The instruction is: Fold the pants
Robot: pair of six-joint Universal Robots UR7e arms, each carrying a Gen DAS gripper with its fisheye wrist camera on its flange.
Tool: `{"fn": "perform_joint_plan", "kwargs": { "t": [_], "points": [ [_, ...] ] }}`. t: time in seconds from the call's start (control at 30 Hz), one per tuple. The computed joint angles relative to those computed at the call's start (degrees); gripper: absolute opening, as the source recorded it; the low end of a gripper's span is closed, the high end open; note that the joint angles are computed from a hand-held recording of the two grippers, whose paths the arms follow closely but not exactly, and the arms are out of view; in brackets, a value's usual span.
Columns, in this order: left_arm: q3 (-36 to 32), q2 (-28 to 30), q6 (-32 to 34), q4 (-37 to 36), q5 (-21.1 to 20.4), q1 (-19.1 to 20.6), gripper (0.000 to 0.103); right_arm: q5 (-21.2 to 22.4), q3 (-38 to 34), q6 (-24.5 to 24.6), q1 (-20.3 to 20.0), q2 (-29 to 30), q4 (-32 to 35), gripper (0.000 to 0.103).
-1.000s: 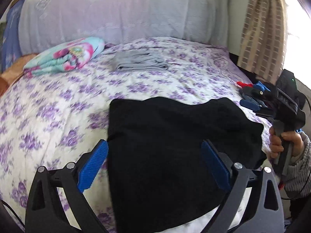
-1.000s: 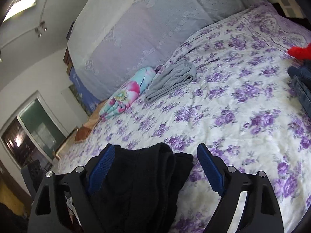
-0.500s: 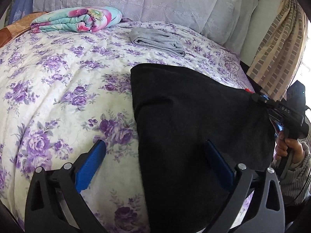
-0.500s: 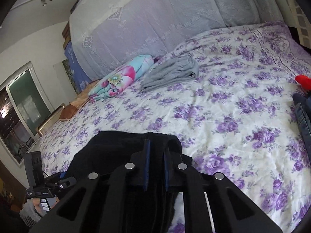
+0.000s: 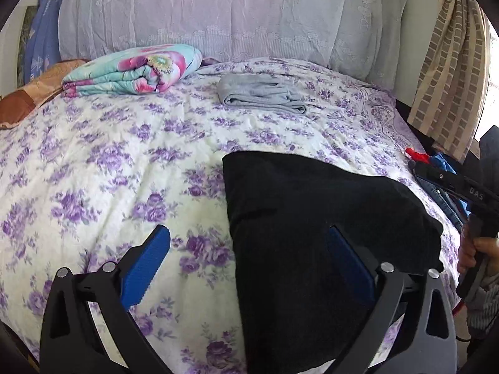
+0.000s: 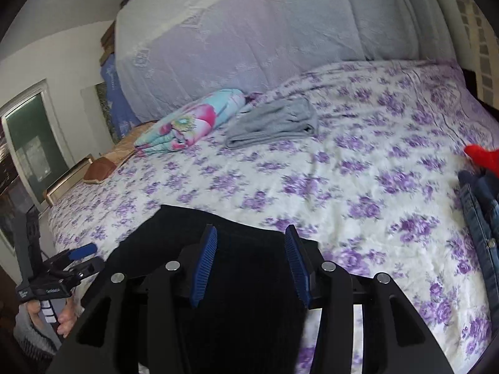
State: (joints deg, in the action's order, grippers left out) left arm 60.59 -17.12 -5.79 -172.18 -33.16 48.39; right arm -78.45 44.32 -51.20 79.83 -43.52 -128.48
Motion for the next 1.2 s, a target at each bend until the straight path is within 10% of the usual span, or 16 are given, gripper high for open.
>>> {"fn": "perform_joint_plan", "kwargs": {
  "t": [0.23, 0.4, 0.67, 0.83, 1.2],
  "points": [
    [-9.4, 5.0, -5.9, 16.8, 2.2, 1.6, 0.099, -10.1, 12.7, -7.2, 0.2, -3.8, -8.2, 0.067],
    [-6.1, 2.3, -11.3, 16.8, -3.3, 2.8, 0.099, -8.6, 14.3, -7.0, -0.5, -4.5, -9.7, 0.068],
    [-6.6, 3.4, -9.2, 15.6, 1.3, 1.6, 0.099, -1.3, 19.1, -4.1, -1.3, -8.4, -14.1, 0.079],
    [-6.6, 3.6, -8.4, 14.9, 2.2, 1.4, 0.099, -8.7, 16.9, -4.7, -0.9, -5.9, -11.9, 0.085],
    [-6.3, 3.6, -8.4, 14.8, 3.5, 1.1, 0.099, -4.0, 16.8, -0.6, -2.3, -7.2, -10.9, 0.092]
  ]
}}
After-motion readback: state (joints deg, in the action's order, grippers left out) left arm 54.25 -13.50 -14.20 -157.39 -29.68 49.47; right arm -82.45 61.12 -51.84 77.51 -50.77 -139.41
